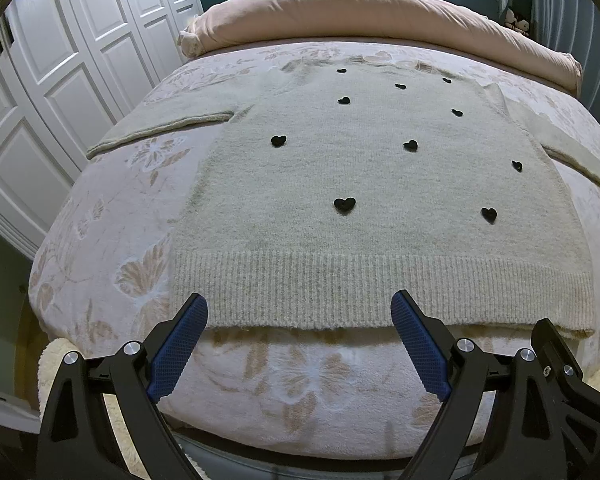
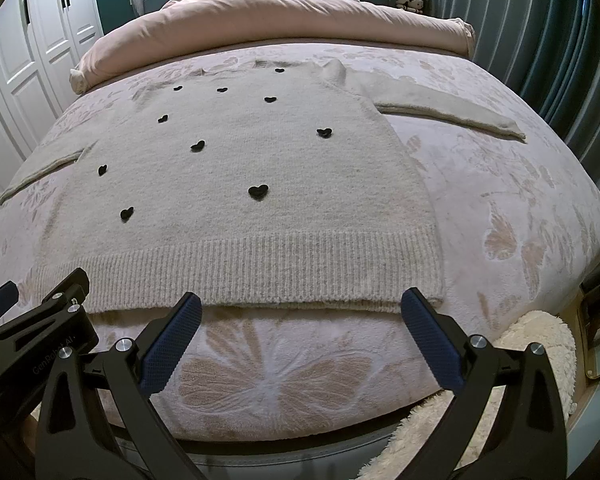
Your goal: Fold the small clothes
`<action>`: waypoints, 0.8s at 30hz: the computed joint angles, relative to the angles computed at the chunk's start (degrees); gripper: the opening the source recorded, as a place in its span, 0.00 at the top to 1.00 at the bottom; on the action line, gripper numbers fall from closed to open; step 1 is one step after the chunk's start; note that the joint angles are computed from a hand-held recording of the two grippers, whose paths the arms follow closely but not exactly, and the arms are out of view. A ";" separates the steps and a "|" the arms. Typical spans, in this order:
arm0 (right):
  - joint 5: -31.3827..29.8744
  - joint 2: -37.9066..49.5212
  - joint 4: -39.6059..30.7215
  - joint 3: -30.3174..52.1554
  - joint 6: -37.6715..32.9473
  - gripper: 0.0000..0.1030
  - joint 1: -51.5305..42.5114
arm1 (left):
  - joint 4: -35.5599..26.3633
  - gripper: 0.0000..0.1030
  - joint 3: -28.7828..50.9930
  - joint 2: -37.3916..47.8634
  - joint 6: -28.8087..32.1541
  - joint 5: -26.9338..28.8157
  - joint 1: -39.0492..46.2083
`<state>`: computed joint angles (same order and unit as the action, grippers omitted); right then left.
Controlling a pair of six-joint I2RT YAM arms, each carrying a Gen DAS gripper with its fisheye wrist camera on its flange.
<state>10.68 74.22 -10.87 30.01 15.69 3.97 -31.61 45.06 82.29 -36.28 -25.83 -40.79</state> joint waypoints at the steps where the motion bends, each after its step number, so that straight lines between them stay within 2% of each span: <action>1: -0.13 -0.02 -0.17 0.11 -0.04 0.05 -0.11 | -0.01 0.13 0.03 0.01 -0.03 0.00 -0.04; 24: -0.53 -0.24 -0.30 0.00 -0.33 0.05 -0.70 | -0.31 0.14 0.11 -0.08 -0.01 -0.01 0.01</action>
